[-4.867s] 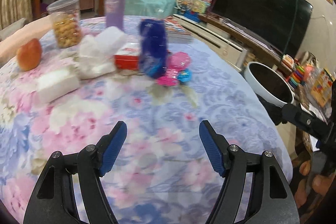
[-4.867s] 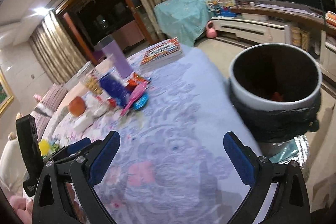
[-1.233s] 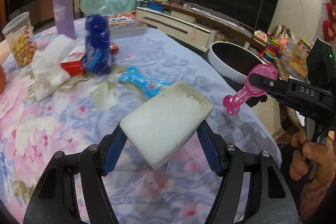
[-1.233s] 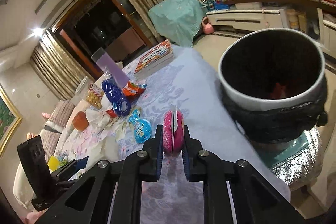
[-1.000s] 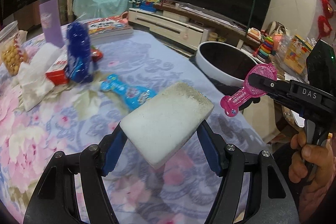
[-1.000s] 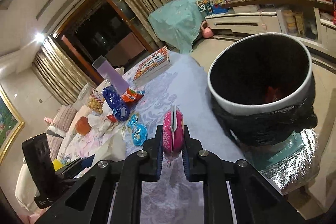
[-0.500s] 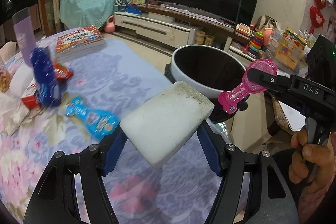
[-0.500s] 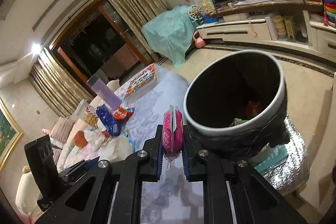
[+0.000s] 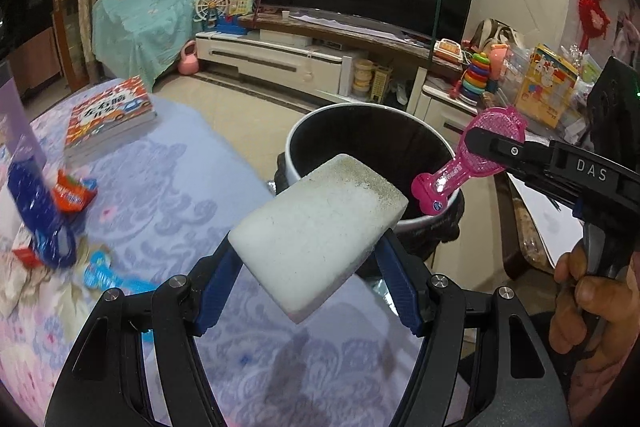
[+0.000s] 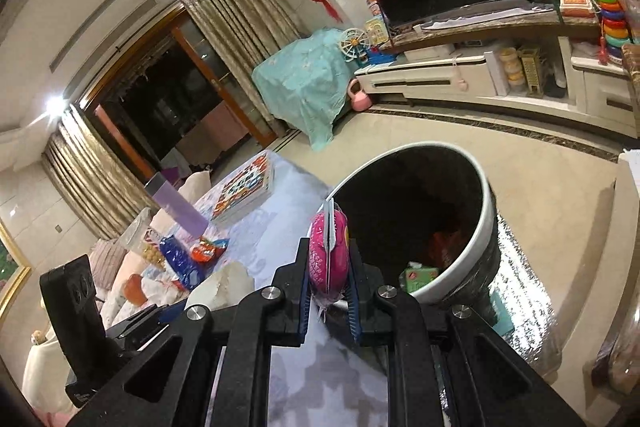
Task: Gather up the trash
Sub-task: 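Carry the sponge and pink toy over the trash bin, then open both tools to drop the sponge and pink toy into the bin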
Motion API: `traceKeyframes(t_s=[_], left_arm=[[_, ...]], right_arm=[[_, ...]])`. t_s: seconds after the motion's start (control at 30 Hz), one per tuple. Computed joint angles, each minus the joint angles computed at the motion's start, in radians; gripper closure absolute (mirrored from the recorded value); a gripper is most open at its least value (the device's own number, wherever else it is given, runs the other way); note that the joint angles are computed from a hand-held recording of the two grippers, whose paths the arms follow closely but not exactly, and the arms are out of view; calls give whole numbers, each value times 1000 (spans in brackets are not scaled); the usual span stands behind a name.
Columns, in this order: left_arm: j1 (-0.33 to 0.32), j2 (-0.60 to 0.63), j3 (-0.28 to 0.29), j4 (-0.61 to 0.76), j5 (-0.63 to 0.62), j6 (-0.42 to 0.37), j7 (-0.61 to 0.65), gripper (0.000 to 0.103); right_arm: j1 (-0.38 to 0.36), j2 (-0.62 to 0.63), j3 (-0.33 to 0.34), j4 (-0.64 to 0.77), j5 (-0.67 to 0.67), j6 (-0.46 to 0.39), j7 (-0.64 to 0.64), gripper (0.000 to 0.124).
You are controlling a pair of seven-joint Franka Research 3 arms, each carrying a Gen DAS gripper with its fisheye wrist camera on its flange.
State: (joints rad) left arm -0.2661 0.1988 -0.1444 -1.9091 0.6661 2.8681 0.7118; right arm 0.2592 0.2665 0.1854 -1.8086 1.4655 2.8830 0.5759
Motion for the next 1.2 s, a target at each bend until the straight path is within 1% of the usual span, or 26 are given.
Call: traceKeyframes(t_s=[0.3,0.57,0.7,0.9,1.1,1.2], left_arm=[[-10,80,-3,114,-44,-50,64,35],[-29,158,0,222,-84,-89,138,34],[-40,200,4,281,-102,-117,172,34],[-59,246,13,351,-118,-151,202,32],[-66,278,18,395,-137,-170,222,32],[-69,291,20,412,-143,-180,229,31]], right_arm=[[-11,42,2,42,-55,26,46,109],[-21,81,4,69,-240,35,199,109],[-36,90,17,72,-302,43,251,109],[-58,120,24,102,-382,25,328,109],[-80,137,37,117,-423,13,366,109],[-81,147,33,129,-455,3,393,109]])
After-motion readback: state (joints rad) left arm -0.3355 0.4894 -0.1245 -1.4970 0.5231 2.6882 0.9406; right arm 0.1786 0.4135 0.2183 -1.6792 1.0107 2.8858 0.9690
